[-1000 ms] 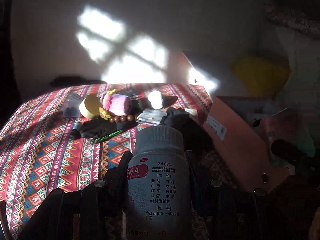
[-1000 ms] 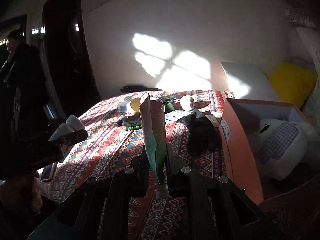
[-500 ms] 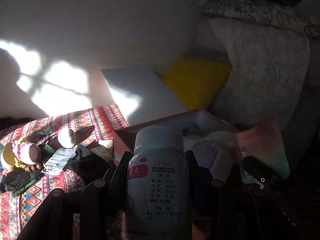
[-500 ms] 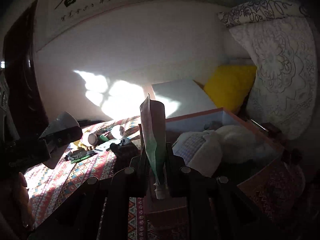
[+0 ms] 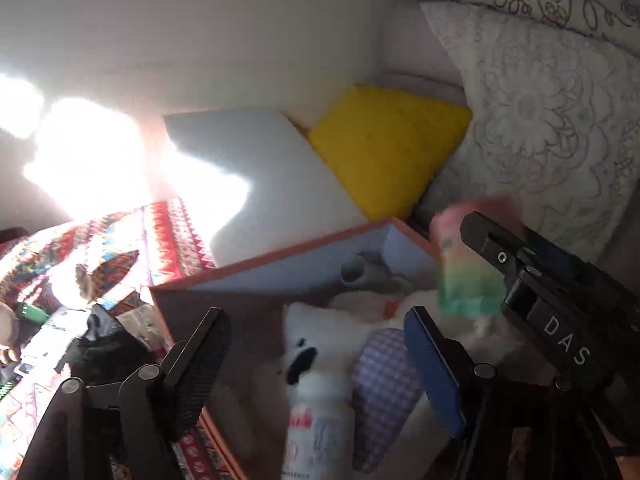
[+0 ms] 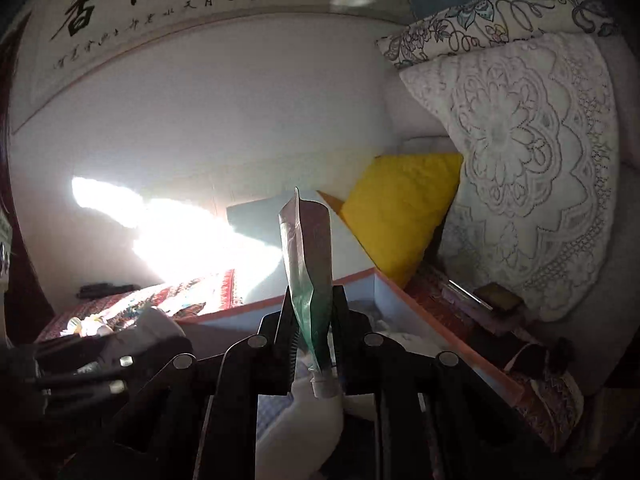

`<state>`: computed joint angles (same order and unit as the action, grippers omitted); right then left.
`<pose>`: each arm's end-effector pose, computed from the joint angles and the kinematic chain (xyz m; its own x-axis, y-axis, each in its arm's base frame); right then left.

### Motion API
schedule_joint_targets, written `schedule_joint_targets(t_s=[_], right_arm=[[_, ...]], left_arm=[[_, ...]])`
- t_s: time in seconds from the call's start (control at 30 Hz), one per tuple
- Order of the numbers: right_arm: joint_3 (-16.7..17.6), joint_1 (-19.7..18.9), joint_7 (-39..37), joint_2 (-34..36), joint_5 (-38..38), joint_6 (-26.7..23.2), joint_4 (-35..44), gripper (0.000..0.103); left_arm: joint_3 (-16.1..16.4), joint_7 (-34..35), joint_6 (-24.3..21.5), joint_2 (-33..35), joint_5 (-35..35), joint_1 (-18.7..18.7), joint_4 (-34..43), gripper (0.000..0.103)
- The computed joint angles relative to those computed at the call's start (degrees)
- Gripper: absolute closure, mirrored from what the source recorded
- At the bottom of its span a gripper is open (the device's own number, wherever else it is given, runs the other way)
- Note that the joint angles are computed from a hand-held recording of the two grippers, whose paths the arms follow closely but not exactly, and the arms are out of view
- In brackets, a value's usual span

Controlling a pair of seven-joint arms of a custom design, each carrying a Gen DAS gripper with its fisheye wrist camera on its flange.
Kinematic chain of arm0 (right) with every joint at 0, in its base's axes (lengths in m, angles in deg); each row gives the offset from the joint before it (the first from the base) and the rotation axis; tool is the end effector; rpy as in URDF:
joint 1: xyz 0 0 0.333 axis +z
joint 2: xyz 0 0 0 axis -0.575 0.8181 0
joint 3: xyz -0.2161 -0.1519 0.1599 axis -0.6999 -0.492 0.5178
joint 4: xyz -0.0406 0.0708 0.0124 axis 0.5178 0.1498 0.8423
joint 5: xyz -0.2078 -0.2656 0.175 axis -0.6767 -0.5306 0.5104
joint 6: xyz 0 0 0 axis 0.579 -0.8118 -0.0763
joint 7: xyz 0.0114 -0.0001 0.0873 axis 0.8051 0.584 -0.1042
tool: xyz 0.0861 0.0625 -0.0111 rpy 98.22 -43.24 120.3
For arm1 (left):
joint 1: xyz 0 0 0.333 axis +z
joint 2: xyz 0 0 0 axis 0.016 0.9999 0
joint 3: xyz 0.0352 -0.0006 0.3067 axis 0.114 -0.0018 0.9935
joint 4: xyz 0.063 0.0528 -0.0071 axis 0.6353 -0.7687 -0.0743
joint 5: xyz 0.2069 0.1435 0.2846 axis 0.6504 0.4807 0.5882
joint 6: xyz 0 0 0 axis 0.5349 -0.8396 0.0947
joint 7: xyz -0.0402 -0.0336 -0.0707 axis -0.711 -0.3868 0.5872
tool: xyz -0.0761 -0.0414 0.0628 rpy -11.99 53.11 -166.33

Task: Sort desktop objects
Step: 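Carry the pill bottle and pouch into the pink box and release, then withdraw both open tools from the pink box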

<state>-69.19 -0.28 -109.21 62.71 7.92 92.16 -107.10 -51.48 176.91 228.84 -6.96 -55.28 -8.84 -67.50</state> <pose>0.4587 0.3865 0.5436 -0.4213 -0.8936 -0.1552 -0.2724 0.2879 -0.9181 0.5517 -0.1698 0.5089 -0.6597 -0.7405 0.1282 -0.4785 0.2823 -0.8315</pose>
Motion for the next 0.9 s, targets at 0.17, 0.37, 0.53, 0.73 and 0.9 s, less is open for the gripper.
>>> schedule_joint_targets(t_s=[0.17,0.37,0.53,0.73,0.9], right_arm=[[-1.45,-1.09,3.39,1.59,-1.48,1.23,1.29,0.032],[-1.42,0.04,2.43,3.45,-1.78,-0.66,3.61,0.032],[-1.7,2.54,0.12,6.73,-1.26,-2.91,8.02,0.032],[-3.48,6.49,-3.01,13.41,-1.86,-1.75,17.43,0.029],[-5.72,9.93,-11.04,23.78,0.29,0.52,32.01,0.029]], left_arm=[[0.6,1.45,0.84,0.44,-1.15,0.92,0.51,0.017],[1.85,3.04,-0.78,-0.7,-2.5,2.66,-1.12,0.017],[3.78,5.5,-1.5,-2.37,-3.68,4.56,-3.26,0.016],[6.83,7.25,-1.62,-3.0,-5.12,8.16,-4.37,0.013],[8.78,6.16,-0.95,-0.16,-3.58,12.55,-3.09,0.012]])
